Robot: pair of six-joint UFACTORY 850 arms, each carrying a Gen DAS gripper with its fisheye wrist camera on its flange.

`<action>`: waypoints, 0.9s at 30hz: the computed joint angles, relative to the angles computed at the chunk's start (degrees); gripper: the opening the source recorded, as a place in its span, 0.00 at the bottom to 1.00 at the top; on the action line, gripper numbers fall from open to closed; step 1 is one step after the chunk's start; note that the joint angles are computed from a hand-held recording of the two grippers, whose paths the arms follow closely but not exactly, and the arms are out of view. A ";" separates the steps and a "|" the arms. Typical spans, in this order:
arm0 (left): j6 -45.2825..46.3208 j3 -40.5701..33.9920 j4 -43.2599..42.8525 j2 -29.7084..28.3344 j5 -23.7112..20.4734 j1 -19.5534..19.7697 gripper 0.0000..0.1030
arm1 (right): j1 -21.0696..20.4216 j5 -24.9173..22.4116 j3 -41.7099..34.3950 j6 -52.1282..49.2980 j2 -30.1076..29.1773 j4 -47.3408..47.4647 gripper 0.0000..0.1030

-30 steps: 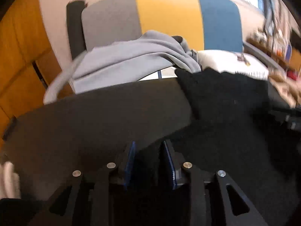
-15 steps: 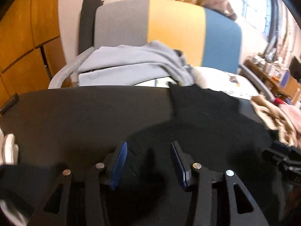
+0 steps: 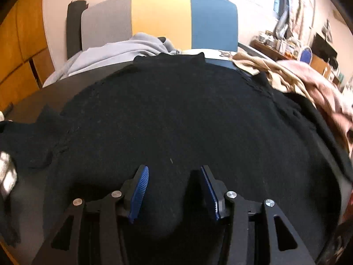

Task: Fold clothes
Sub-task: 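Spread the black sweater flat with the left gripper while the right gripper releases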

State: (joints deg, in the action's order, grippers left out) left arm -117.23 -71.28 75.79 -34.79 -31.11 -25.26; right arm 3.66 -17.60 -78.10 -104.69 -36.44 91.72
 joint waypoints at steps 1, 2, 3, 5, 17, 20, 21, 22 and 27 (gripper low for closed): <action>-0.28 -0.09 0.48 -0.30 -1.30 -0.81 0.50 | -1.24 0.88 -0.19 3.92 0.45 -2.08 1.00; -0.15 -0.16 1.13 -0.63 -1.96 -1.13 0.51 | -3.05 -0.64 -0.98 9.63 0.24 -5.49 1.00; 0.79 -0.36 0.96 -0.82 -2.11 -1.03 0.51 | -5.11 -4.56 -2.02 15.63 -1.06 -7.11 1.00; 3.59 -1.11 -1.44 -1.05 -2.37 -0.85 0.56 | -10.14 -14.95 -5.49 26.98 -3.88 -9.53 0.94; 1.10 -1.55 0.34 -1.89 -3.72 -0.72 0.61 | -16.52 -8.11 -1.50 8.96 0.54 12.27 1.00; 1.23 -1.69 0.16 -1.97 -3.94 -0.83 0.61 | -15.83 -4.92 1.36 7.52 1.06 7.06 1.00; 0.98 -1.59 0.31 -1.91 -3.87 -0.82 0.61 | -15.54 -3.75 2.27 6.78 1.16 5.67 1.00; 0.85 -1.55 0.40 -1.88 -3.83 -0.82 0.61 | -15.24 -2.54 3.32 5.50 1.29 4.83 0.99; 0.09 -1.19 1.08 -1.71 -3.78 -0.84 0.61 | -13.84 2.70 1.25 11.88 -2.26 -5.17 0.75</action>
